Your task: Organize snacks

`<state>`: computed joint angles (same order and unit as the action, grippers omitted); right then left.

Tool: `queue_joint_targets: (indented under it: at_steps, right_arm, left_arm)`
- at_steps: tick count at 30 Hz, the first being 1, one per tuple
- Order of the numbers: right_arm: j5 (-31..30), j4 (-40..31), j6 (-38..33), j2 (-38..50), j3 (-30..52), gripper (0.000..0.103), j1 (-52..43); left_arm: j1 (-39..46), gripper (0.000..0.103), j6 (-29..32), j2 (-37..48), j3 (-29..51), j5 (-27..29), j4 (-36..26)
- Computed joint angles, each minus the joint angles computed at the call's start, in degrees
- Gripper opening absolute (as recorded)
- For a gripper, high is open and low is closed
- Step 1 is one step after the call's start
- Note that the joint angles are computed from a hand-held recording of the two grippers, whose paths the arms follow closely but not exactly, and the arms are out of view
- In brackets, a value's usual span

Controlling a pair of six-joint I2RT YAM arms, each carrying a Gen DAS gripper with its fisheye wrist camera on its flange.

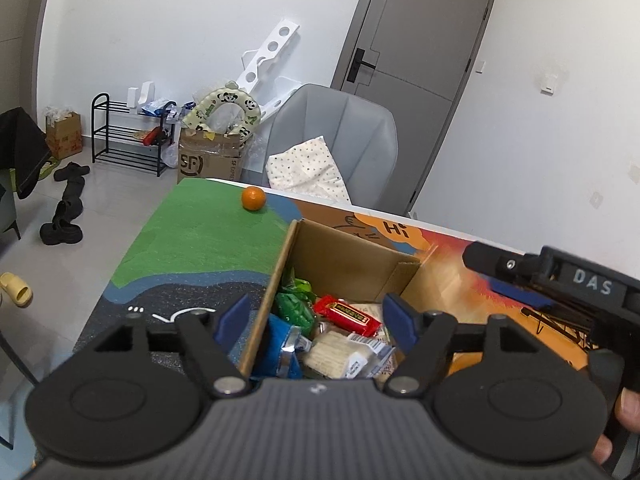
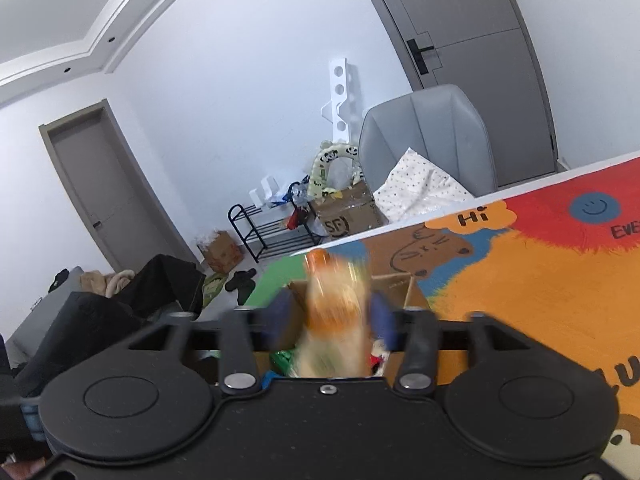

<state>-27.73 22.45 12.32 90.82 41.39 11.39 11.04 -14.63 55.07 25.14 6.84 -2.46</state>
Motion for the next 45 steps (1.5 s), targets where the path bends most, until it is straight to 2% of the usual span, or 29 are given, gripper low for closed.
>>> queue_joint_targets:
  at_steps: [2,4,8,18,20,23,28,40,45]
  right_arm:
    - [0.7,0.9,-0.1,-0.2,-1.2,0.079,-0.4]
    - [-0.7,0.5,-0.1,-0.2,-1.8,0.079,-1.5]
    - [-0.5,-0.6,-1.3,-1.7,-3.8,0.080,-3.0]
    - [-5.5,-3.3,-4.7,-6.9,-8.4,0.095,-8.8]
    - [-6.5,-4.7,-5.6,-8.1,-8.5,0.096,-10.0]
    - [-8.3,-6.5,-6.5,-10.0,-8.6,0.103,-12.8]
    - [-11.6,-9.2,-8.1,-12.9,-8.9,0.103,-17.2]
    - [-16.0,-15.7,-12.2,-19.7,-11.3,0.103,-24.4]
    - [-16.8,-18.5,-14.6,-24.2,-12.9,0.103,-26.5]
  left_arm:
    - [0.3,0.086,0.2,-0.1,-0.9,0.5,1.3]
    - [0.5,0.091,0.3,0.3,-1.4,0.4,1.9]
    - [1.0,0.092,-0.7,1.8,-1.2,1.5,1.7]
    - [-2.1,0.094,-0.4,-2.2,-1.7,0.1,-1.4]
    - [-3.1,0.097,-0.8,-3.6,-1.6,-0.8,-2.9]
    - [-3.8,0.098,-0.6,-6.6,-1.8,-0.4,-5.1]
    - [-4.9,0.103,0.0,-11.3,-2.3,-0.7,-8.3]
    - [-5.4,0.103,0.7,-22.0,-1.1,1.1,-19.7]
    - [-8.9,0.103,1.0,-26.9,-0.9,-2.2,-24.3]
